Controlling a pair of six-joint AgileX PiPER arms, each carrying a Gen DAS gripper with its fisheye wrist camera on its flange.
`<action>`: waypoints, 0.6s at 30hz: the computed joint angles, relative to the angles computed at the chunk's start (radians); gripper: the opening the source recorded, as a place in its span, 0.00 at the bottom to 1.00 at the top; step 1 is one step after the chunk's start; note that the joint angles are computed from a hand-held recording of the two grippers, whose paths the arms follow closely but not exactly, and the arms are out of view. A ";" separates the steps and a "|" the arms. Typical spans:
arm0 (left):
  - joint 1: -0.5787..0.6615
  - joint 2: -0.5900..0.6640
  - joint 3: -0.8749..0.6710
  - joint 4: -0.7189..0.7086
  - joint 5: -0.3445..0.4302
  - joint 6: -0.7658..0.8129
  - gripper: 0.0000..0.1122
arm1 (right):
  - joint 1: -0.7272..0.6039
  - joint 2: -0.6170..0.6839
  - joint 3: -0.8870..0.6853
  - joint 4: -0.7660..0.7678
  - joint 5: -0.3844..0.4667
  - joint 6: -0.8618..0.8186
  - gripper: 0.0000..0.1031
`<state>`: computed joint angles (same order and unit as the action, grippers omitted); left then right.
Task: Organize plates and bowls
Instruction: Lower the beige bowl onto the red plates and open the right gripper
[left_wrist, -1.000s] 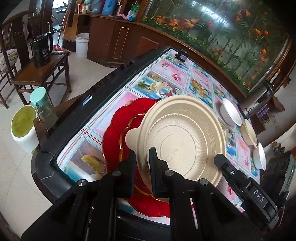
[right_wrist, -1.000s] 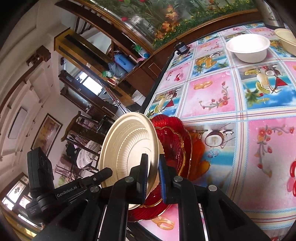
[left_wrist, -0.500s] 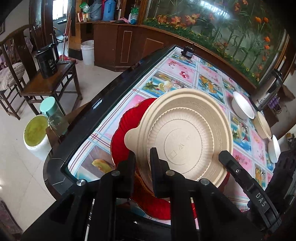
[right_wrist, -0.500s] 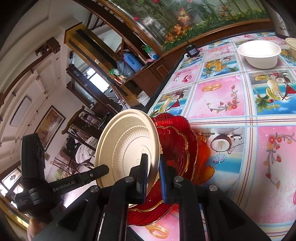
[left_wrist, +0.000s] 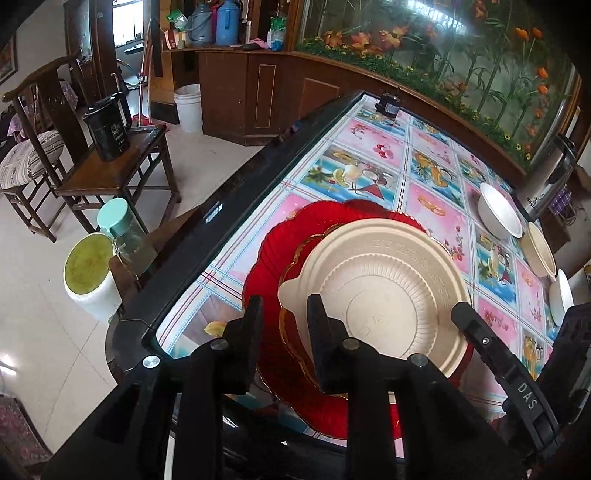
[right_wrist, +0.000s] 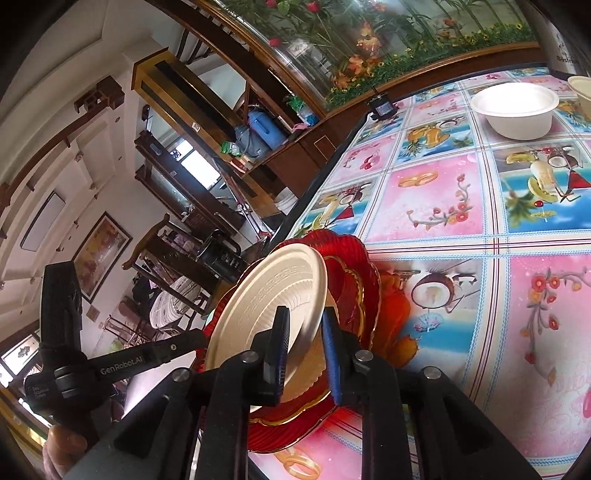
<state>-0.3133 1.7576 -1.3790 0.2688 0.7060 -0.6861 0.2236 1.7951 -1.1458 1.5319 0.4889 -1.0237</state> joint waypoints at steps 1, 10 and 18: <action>-0.001 -0.003 -0.001 0.005 0.000 -0.005 0.19 | 0.000 0.002 -0.003 -0.007 -0.001 0.007 0.20; -0.013 -0.032 0.015 0.028 -0.023 -0.028 0.20 | -0.050 -0.028 0.063 0.162 0.030 -0.109 0.43; -0.067 -0.028 -0.004 0.078 -0.006 -0.060 0.34 | -0.156 -0.045 0.112 0.176 0.097 -0.075 0.52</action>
